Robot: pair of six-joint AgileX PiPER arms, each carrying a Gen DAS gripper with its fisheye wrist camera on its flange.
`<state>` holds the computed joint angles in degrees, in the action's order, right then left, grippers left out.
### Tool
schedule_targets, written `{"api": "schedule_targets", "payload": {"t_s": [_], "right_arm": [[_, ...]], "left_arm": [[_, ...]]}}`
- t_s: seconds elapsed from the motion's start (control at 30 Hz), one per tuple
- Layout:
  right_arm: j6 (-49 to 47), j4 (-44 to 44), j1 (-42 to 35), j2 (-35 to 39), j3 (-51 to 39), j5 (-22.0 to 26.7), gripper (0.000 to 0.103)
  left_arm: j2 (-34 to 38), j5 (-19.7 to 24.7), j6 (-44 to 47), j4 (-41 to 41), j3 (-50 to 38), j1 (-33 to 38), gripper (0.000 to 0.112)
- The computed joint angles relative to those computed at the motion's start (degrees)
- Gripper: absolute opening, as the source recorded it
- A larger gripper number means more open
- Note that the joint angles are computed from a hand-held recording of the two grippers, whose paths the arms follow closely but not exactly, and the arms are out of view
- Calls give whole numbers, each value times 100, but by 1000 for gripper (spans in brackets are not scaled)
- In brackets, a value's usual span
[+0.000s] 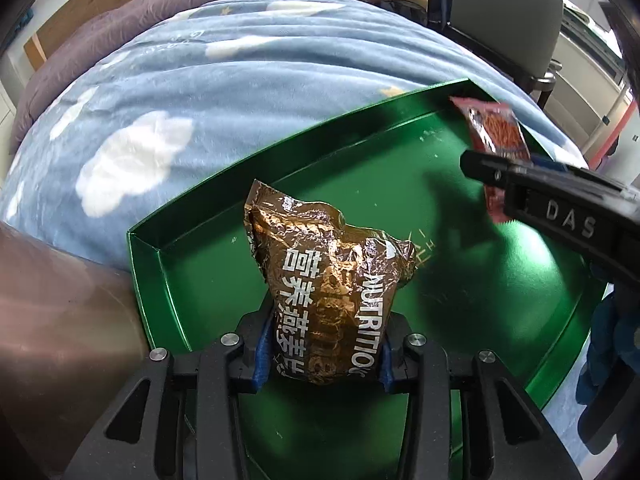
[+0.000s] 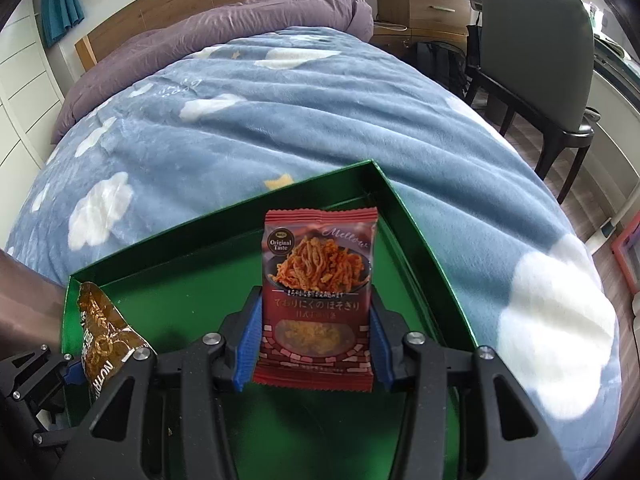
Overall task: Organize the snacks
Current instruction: 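Open the right gripper over the tray while the left releases the oat bag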
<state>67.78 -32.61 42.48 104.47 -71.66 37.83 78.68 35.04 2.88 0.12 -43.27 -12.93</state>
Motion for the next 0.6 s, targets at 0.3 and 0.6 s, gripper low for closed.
{"api": "schedule_targets", "payload": {"t_s": [0.3, 0.6], "right_arm": [[57, -41, -38, 129, 13, -22, 69], [-82, 64, 1, 193, -147, 179, 73]], "left_arm": [[130, -64, 233, -180, -73, 112, 39], [180, 142, 757, -686, -220, 353, 43]]}}
